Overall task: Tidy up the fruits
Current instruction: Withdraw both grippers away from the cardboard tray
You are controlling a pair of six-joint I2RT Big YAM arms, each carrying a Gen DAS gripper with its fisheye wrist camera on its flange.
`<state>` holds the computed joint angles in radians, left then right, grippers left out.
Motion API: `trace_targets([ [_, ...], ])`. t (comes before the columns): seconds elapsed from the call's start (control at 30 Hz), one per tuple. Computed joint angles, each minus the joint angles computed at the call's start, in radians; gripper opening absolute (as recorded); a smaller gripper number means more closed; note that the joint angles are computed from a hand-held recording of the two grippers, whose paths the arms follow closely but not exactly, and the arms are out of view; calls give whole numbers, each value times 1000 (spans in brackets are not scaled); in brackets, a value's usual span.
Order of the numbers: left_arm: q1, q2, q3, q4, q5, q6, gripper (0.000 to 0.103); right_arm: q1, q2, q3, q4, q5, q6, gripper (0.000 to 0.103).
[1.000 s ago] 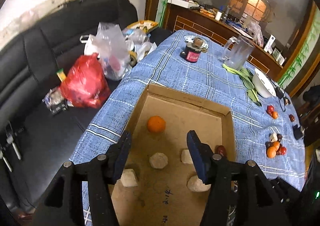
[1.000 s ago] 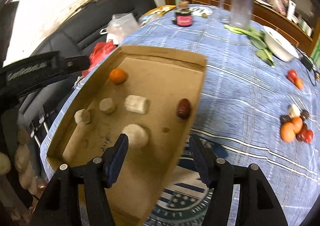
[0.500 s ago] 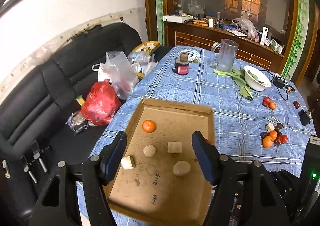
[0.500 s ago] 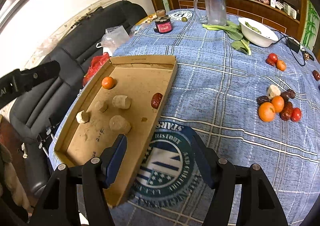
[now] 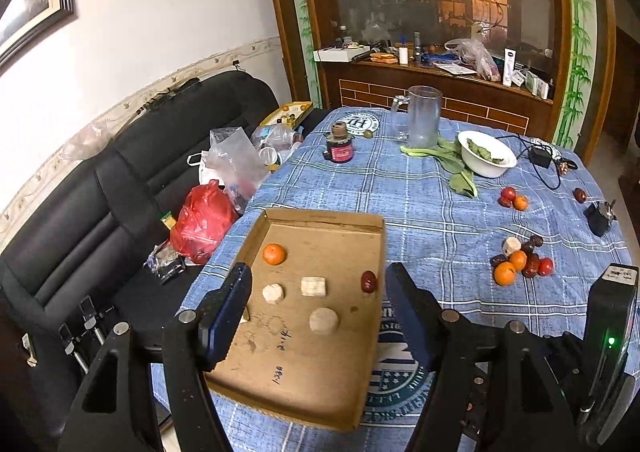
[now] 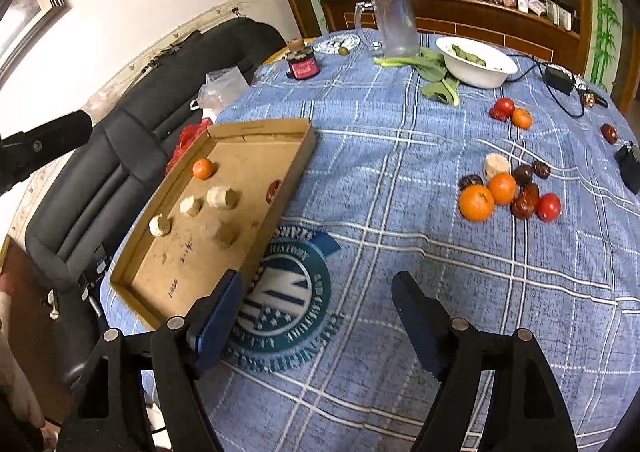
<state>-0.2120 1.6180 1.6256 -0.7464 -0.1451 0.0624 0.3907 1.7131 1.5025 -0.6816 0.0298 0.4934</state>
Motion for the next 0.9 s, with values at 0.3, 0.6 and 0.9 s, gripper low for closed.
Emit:
trace_targets([
  [0.3, -43, -15, -31, -8, -22, -19, 69, -23, -50, -79, 20, -22, -2, 81],
  [0.6, -82, 8, -29, -43, -25, -29, 69, -56, -73, -141, 20, -46, 17, 81],
  [0.9, -108, 71, 19, -81, 0, -49, 69, -99, -75, -168, 7, -54, 11, 81],
])
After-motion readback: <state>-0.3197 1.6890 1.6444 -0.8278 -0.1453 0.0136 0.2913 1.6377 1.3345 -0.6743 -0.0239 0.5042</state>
